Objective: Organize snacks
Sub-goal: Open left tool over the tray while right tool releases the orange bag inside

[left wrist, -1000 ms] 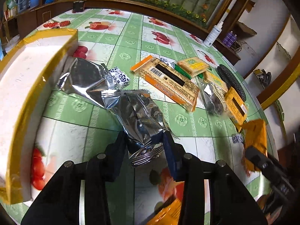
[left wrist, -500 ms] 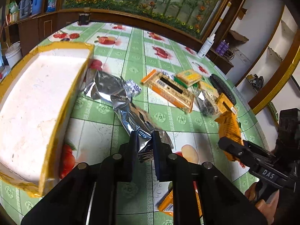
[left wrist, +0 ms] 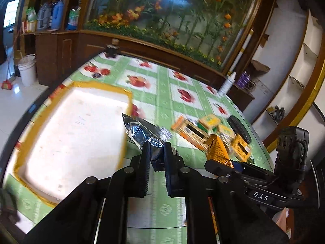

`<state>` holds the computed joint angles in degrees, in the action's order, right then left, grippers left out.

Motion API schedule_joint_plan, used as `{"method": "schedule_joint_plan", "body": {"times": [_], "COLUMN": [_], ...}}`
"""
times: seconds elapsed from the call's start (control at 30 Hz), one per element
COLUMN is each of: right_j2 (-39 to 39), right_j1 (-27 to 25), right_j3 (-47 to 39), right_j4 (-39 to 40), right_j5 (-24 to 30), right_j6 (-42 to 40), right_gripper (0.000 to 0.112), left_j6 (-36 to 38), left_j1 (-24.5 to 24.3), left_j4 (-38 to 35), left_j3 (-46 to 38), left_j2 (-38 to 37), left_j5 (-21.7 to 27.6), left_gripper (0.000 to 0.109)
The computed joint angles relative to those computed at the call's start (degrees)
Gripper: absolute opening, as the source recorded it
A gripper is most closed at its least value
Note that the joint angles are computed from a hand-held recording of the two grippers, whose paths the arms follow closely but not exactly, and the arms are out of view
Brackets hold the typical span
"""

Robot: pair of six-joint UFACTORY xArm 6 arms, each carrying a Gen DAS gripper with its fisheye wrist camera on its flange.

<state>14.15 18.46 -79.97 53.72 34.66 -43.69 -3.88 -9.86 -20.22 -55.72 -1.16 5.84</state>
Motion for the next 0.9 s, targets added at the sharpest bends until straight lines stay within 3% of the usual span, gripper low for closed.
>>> {"method": "schedule_joint_plan", "body": {"times": [0.13,0.27,0.33,0.5,0.57,0.63,0.67,0.7,0.73,0.8,0.9], "right_j2": [4.4,11.9,15.2,21.7,23.0,23.5,23.5,23.4,23.3,22.6,17.6], "right_j1": [2.9,6.5,8.4,11.5,11.8,11.9,11.9,11.7,11.4,11.0,10.4], "right_j3": [-6.8,-16.4,-20.3,-27.6,-29.2,-29.8,-29.8,-29.8,-29.8,-29.1,-22.6], "right_j4": [1.4,-0.3,-2.6,-9.8,-11.7,-13.2,-13.0,-12.5,-11.6,-10.0,-4.7], "right_j5": [3.1,7.7,8.2,9.1,9.1,8.8,8.9,9.0,9.2,9.2,4.9], "right_j6": [0.0,3.1,4.8,10.2,11.9,12.8,12.8,12.7,12.3,11.6,6.9], "right_gripper": [0.044,0.044,0.044,0.049,0.052,0.054,0.056,0.062,0.069,0.070,0.071], "left_j6": [-14.0,-17.4,-21.0,-38.6,-40.9,-44.0,-45.7,-48.6,-52.7,-59.1,-67.5], "left_j1": [5.9,9.6,11.0,13.8,14.7,15.2,15.3,15.3,15.3,15.7,16.2], "left_j4": [16.0,19.3,23.6,44.8,47.9,52.0,54.1,57.6,62.2,69.4,78.7], "left_j3": [3.4,4.3,5.0,5.2,5.7,5.3,5.1,5.1,5.1,5.9,6.7], "left_j2": [-2.9,-2.3,-1.7,-0.7,-0.9,-1.0,-1.2,-1.5,-2.0,-3.4,-5.5], "left_j5": [-0.3,1.5,2.1,5.4,5.9,8.0,8.9,9.8,10.6,9.4,7.5], "left_gripper": [0.010,0.010,0.010,0.011,0.013,0.023,0.039,0.065,0.075,0.079,0.079]}}
